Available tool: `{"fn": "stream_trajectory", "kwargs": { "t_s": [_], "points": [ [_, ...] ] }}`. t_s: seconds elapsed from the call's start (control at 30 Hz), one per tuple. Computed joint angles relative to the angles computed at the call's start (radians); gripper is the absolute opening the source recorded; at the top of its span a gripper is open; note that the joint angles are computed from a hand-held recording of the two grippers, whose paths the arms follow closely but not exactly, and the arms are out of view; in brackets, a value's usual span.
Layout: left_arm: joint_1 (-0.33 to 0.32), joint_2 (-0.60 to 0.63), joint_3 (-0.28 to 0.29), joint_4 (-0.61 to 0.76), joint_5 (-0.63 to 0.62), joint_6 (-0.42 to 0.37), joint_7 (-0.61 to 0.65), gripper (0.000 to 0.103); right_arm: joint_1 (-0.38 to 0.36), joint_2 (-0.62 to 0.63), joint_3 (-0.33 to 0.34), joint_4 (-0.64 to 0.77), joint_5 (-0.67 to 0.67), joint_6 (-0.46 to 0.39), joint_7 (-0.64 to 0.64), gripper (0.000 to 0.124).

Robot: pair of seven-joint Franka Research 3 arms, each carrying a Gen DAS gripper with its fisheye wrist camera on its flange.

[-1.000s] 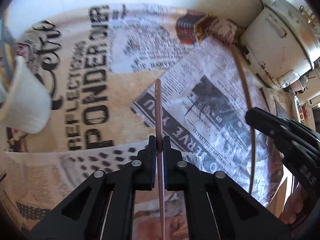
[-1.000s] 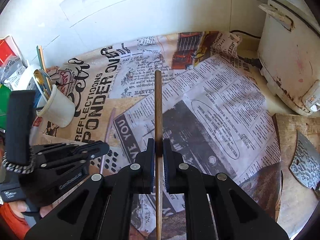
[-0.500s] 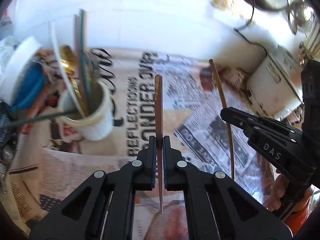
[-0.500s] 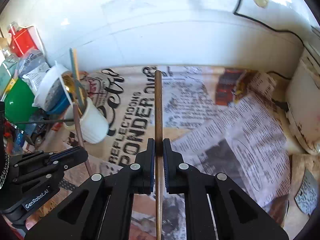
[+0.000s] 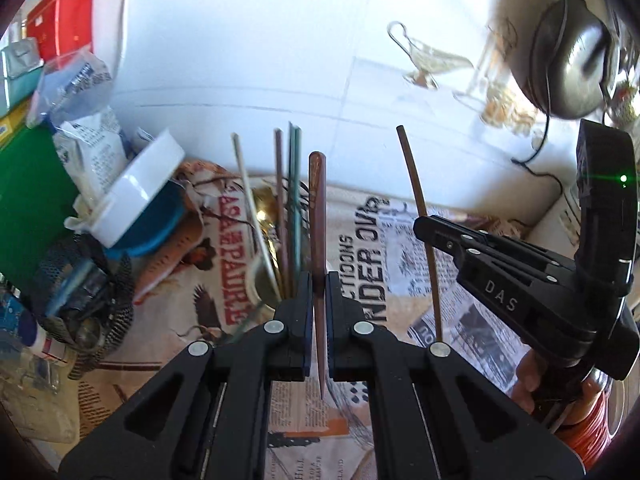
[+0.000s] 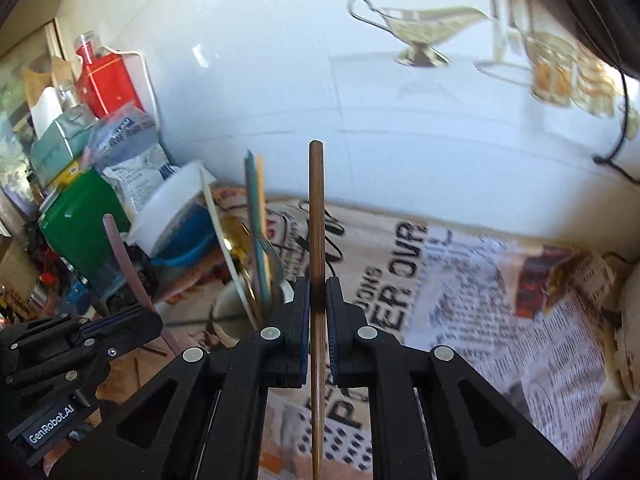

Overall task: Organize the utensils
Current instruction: 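Carry the pinkish chopstick with the left while the right carries the brown chopstick to the cup, then drop both chopsticks into the white cup by opening both grippers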

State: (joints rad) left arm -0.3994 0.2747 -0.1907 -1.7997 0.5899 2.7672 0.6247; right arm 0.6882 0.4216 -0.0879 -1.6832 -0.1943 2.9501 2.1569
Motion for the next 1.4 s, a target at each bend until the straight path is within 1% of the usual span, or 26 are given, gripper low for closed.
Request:
{"fn": "stream_trajectory", "kwargs": {
  "t_s": [0.13,0.23,0.47,0.63,0.67,0.73,0.83,0.97,1.03,1.13,1.27,1.4],
  "points": [
    [0.01,-0.016,0.027,0.003,0.037,0.016,-0.041,0.004,-0.007,0.065,0.018,0.103,0.02,0.007,-0.04,0.007],
    [0.018,-0.014,0.039,0.021,0.062,0.022,-0.065,0.004,-0.011,0.126,0.029,0.194,0.05,-0.004,-0.076,0.007],
    [0.038,0.0,0.047,0.067,0.078,0.039,-0.081,0.004,-0.007,0.245,0.025,0.375,0.104,-0.042,-0.129,0.007],
    [0.041,0.022,0.055,0.113,0.087,0.04,-0.08,0.004,0.019,0.329,-0.017,0.494,0.106,-0.05,-0.116,0.007],
    [0.04,0.03,0.057,0.125,0.088,0.037,-0.079,0.004,0.03,0.345,-0.036,0.512,0.101,-0.046,-0.099,0.007],
    [0.04,0.049,0.059,0.147,0.083,0.031,-0.072,0.004,0.037,0.368,-0.053,0.539,0.098,-0.04,-0.082,0.007],
    [0.04,0.069,0.062,0.164,0.07,0.024,-0.064,0.004,0.037,0.401,-0.059,0.572,0.101,-0.026,-0.072,0.007],
    [0.04,0.098,0.065,0.184,0.045,0.006,-0.052,0.004,0.046,0.417,-0.073,0.566,0.103,0.012,-0.065,0.007],
    [0.042,0.113,0.063,0.19,0.029,0.001,-0.043,0.004,0.06,0.416,-0.092,0.543,0.103,0.045,-0.059,0.007],
    [0.043,0.136,0.061,0.204,0.002,-0.01,-0.025,0.004,0.079,0.417,-0.115,0.521,0.104,0.067,-0.066,0.007],
    [0.043,0.157,0.054,0.219,-0.03,-0.026,0.007,0.004,0.079,0.402,-0.102,0.481,0.117,0.078,-0.109,0.007],
    [0.042,0.17,0.045,0.23,-0.059,-0.048,0.059,0.004,0.057,0.365,-0.056,0.434,0.133,0.044,-0.172,0.007]
  ]
}}
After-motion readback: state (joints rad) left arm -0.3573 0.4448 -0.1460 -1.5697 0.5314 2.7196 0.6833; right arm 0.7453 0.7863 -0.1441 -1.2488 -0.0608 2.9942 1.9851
